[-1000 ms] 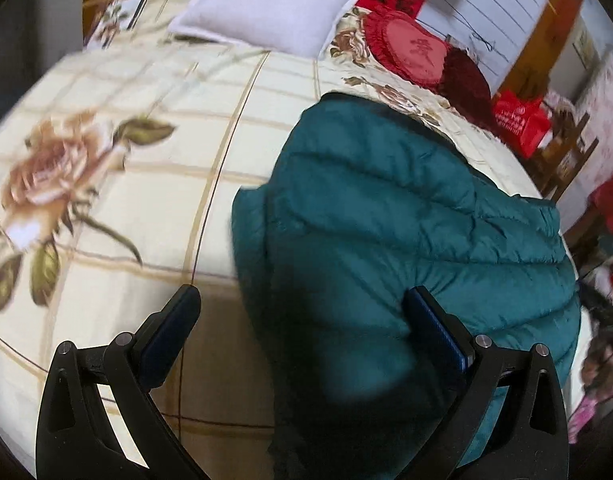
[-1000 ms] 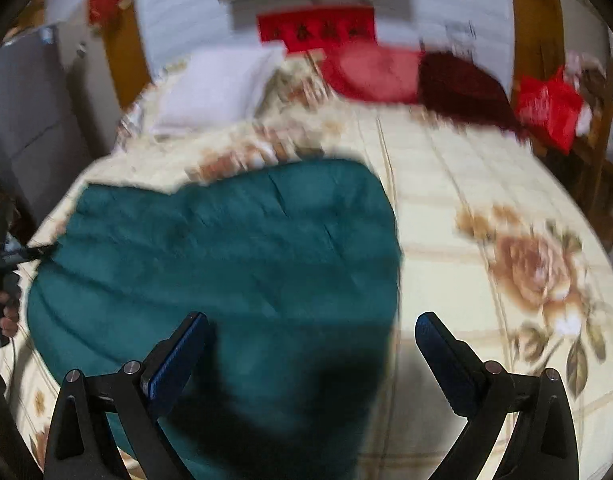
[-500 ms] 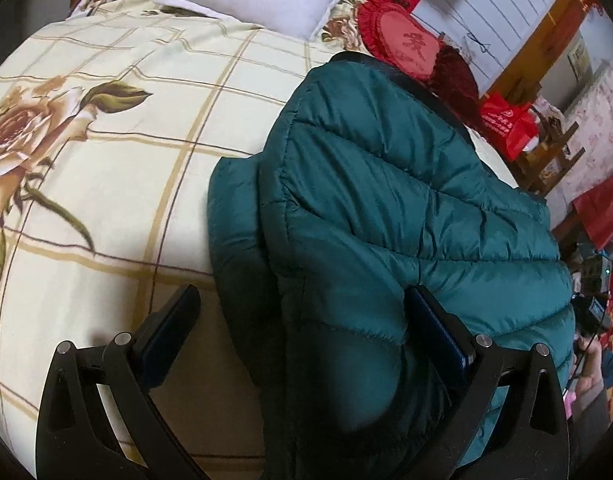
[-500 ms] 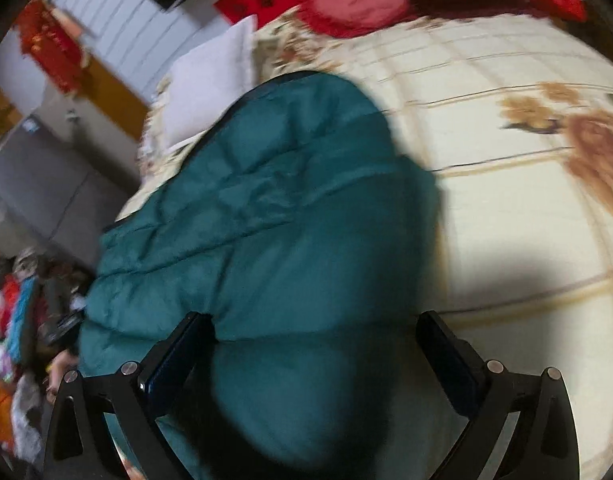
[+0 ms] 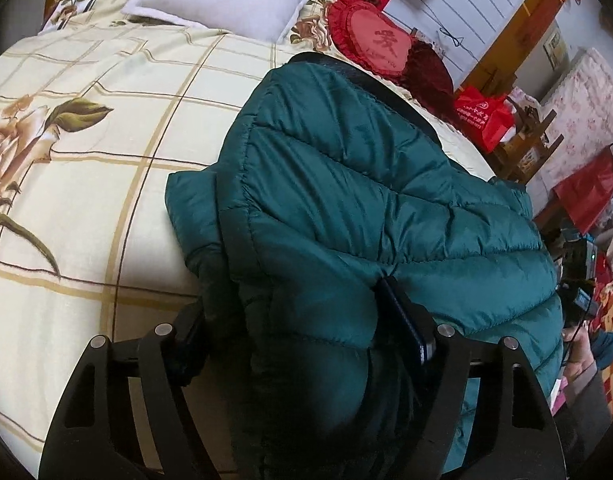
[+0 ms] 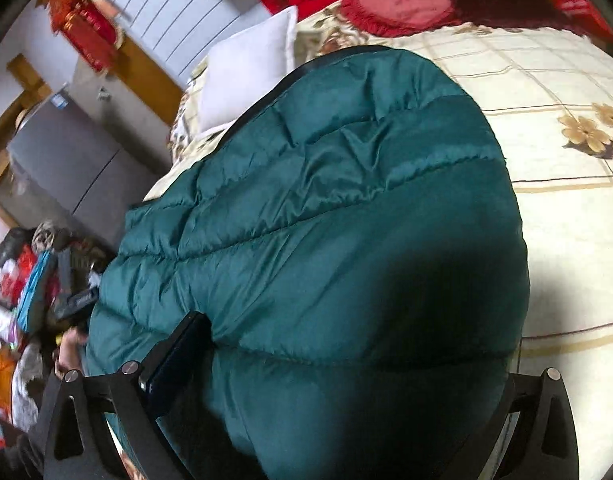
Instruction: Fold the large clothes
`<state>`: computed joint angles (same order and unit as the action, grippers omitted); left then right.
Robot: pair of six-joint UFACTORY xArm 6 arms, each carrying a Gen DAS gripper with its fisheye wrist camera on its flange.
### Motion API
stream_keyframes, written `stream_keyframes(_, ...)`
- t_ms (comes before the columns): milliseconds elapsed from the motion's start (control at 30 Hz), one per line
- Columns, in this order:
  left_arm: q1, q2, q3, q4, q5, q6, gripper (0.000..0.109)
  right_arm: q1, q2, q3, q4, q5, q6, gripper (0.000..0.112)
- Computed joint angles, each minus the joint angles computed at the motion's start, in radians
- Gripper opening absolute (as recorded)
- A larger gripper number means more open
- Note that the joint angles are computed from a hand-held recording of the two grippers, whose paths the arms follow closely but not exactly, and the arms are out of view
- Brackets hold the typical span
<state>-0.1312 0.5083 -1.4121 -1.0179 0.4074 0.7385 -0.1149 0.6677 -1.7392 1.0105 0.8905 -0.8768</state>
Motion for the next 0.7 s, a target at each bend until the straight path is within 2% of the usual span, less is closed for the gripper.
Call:
stream_keyframes(67,-0.003,-0.004,0.009,-0.036,-0.009,0.030,0.077,0.001,0.001,-0.003,0.002,0.006,0.006,0.103)
stream_keyframes(167,0.000,0.000,0.006,-0.036,-0.003,0.018,0.086,0.008,0.000,-0.001,0.003,0.008,0.002,0.103)
stream_keyframes(233,0.009,0.011,-0.008,-0.014,0.019,-0.032,0.091,0.013,-0.006,0.007,-0.001,-0.003,0.009,0.103)
stream_keyframes(300,0.023,0.013,-0.014,-0.054,0.052,-0.007,0.094,0.015,-0.007,0.007,-0.005,-0.007,0.016,0.103)
stream_keyframes(700,0.077,-0.002,-0.017,-0.157,0.198,0.042,0.097,-0.005,-0.005,-0.004,-0.019,0.013,0.013,0.103)
